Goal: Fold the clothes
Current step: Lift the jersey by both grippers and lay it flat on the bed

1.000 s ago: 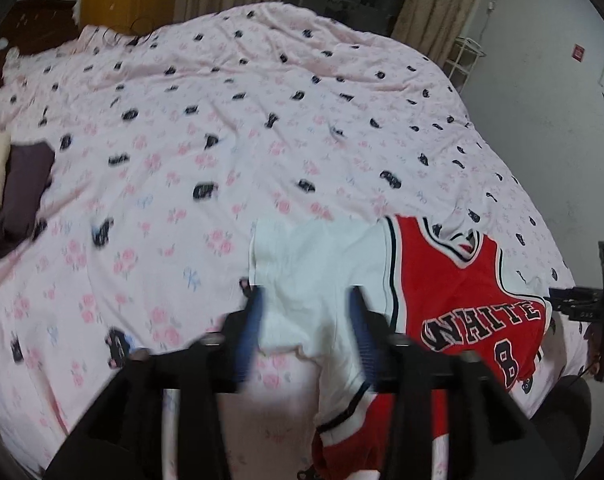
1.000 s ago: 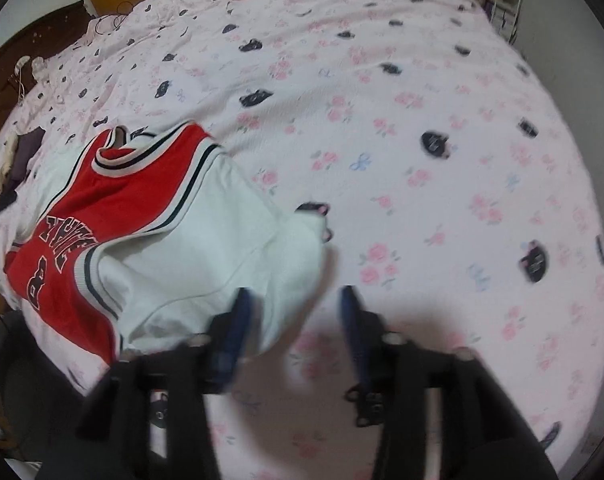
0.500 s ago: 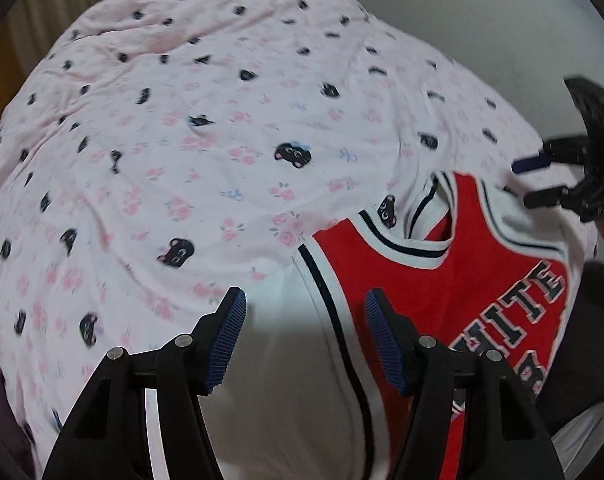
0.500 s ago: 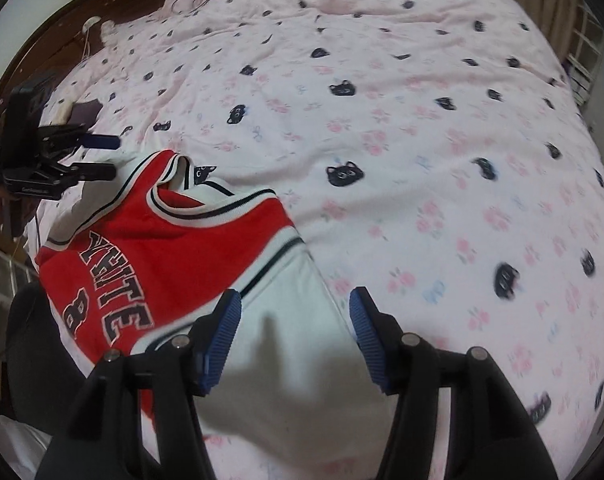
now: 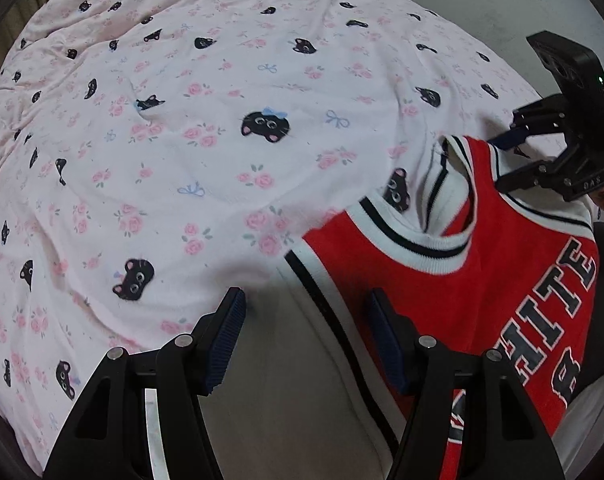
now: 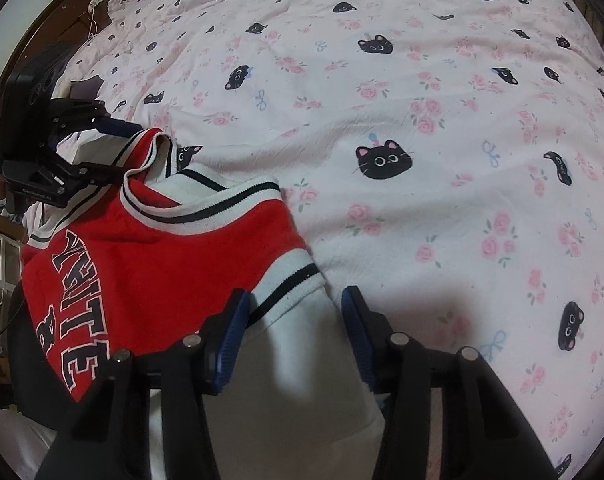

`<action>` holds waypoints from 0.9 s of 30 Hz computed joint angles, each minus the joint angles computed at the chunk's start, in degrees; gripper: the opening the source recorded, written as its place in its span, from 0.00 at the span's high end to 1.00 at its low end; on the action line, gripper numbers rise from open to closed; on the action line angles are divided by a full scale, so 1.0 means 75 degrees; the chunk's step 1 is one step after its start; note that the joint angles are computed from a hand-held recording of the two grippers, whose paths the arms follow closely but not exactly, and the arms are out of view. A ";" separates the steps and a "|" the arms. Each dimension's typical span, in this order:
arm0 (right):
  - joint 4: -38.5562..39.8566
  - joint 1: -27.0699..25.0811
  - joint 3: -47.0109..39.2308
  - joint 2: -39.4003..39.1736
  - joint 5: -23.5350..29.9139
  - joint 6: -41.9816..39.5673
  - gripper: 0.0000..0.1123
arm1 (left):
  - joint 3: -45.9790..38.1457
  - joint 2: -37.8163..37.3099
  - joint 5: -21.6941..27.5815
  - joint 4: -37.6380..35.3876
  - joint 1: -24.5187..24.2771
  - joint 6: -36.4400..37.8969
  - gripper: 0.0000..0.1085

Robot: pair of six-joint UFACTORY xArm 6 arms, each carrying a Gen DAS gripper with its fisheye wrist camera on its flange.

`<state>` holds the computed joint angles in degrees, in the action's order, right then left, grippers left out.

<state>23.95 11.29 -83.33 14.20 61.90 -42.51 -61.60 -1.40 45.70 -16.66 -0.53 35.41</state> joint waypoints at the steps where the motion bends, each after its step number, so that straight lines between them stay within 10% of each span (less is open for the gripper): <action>1: 0.0008 0.0008 -0.0009 0.0012 -0.0002 0.0010 0.57 | -0.0036 0.0016 -0.0008 -0.0051 0.0008 0.0036 0.47; 10: 0.0055 0.0080 -0.0111 0.0106 0.0170 0.0003 0.70 | -0.0604 0.0656 0.0477 0.0425 -0.0175 0.0060 0.48; 17: 0.0215 0.0053 -0.0060 0.0001 0.0250 -0.0048 0.93 | -0.0440 0.0285 0.0595 0.0211 -0.0135 0.0239 0.88; 27: 0.0781 -0.0002 -0.0050 -0.0576 -0.0253 -0.0146 0.94 | -0.0125 -0.0746 -0.0741 0.0422 -0.0084 -0.0447 0.91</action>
<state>29.81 11.28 -83.71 9.88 60.00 -43.61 -62.54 -7.00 40.14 -13.50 -1.16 32.06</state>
